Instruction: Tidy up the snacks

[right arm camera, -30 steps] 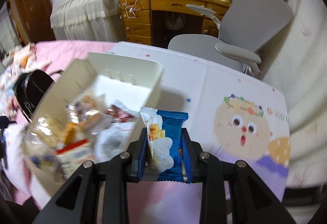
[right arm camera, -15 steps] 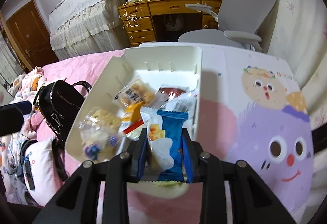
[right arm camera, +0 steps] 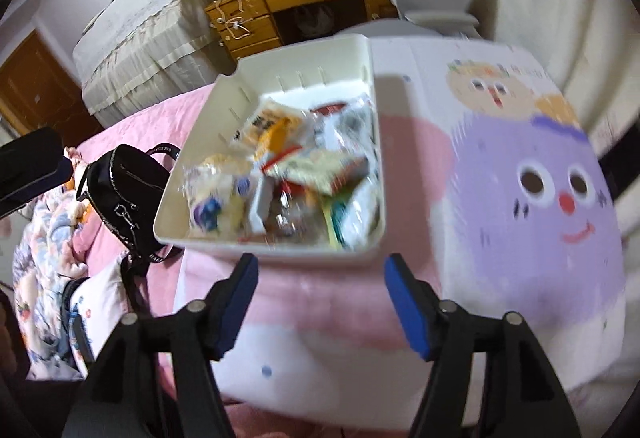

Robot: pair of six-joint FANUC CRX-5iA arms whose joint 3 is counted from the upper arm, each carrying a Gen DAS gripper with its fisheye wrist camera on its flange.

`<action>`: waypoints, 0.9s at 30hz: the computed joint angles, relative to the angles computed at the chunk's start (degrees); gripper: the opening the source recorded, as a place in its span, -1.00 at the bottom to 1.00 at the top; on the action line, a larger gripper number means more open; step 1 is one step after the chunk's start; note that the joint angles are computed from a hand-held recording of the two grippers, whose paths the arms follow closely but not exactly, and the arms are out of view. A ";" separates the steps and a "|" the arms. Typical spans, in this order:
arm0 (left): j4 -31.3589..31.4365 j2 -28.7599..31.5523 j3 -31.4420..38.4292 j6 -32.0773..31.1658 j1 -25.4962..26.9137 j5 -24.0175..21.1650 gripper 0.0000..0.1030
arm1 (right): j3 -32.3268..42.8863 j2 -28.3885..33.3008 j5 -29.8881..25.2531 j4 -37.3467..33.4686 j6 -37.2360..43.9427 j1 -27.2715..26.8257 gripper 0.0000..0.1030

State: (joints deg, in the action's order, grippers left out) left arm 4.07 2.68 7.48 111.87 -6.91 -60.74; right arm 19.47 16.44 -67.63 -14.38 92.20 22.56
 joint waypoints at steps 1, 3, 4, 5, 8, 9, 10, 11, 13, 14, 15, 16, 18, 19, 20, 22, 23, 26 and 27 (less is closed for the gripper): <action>-0.45 0.09 0.27 0.24 -0.51 -0.26 0.66 | -0.48 -0.47 -0.38 -0.03 -0.42 -0.50 0.39; -1.69 0.46 1.15 0.87 -1.99 -0.88 0.70 | -1.71 -1.74 -1.03 -0.17 -1.57 -1.78 0.45; -2.15 0.74 1.62 1.18 -2.62 -1.08 0.71 | -2.10 -2.23 -1.27 -0.54 -1.86 -2.46 0.51; -2.48 1.05 2.11 1.43 -3.27 -1.21 0.72 | -2.51 -2.81 -1.58 -0.98 -2.17 -3.21 0.55; -4.05 2.58 4.67 2.70 -5.70 -2.16 0.80 | -3.10 -4.08 -2.72 -2.16 -2.20 -5.89 0.71; -4.76 3.14 5.65 3.36 -6.58 -2.48 0.85 | -3.19 -4.49 -3.18 -2.13 -2.18 -6.67 0.74; -5.55 3.93 6.92 4.20 -7.70 -2.73 0.87 | -3.10 -4.76 -3.63 -2.08 -1.94 -7.31 0.75; -6.17 4.59 8.02 4.95 -8.56 -3.00 0.93 | -2.87 -5.00 -4.16 -2.11 -1.46 -8.01 0.76; -8.72 6.60 11.57 7.57 -11.19 -4.67 0.99 | -1.98 -5.53 -5.46 -2.26 0.16 -9.61 0.81; -9.93 7.43 13.08 8.80 -12.32 -5.41 0.99 | -1.24 -5.74 -6.29 -2.67 1.48 -10.60 0.83; -11.06 8.15 14.37 10.06 -13.39 -5.87 0.99 | -0.48 -5.84 -6.97 -3.01 2.63 -11.38 0.87; -12.81 9.16 16.29 12.13 -14.91 -6.46 0.99 | 0.20 -5.97 -7.59 -2.72 3.70 -11.98 0.91; -14.93 10.85 19.31 15.19 -16.97 -7.65 0.99 | 1.78 -6.10 -8.64 -2.76 6.78 -13.41 0.93; -15.97 11.88 21.19 16.99 -18.10 -8.68 0.99 | 3.31 -5.77 -9.90 -3.36 8.62 -14.38 0.95; -16.73 12.84 22.85 18.15 -18.96 -9.55 0.99 | 4.79 -5.39 -11.04 -3.69 10.12 -15.24 0.96; -18.82 15.16 27.07 20.17 -21.05 -12.17 0.99 | 7.62 -4.53 -12.95 -4.75 13.02 -16.76 0.98; -19.86 16.52 29.53 21.03 -22.17 -13.72 0.99 | 9.23 -3.95 -14.09 -5.20 14.57 -17.46 0.99; -22.19 19.56 35.21 23.24 -24.44 -17.39 0.99 | 15.04 -1.54 -18.59 -6.59 19.87 -19.56 1.00; -23.22 20.94 37.73 23.70 -25.26 -19.18 0.99 | 16.56 -0.79 -19.91 -7.12 20.89 -20.09 1.00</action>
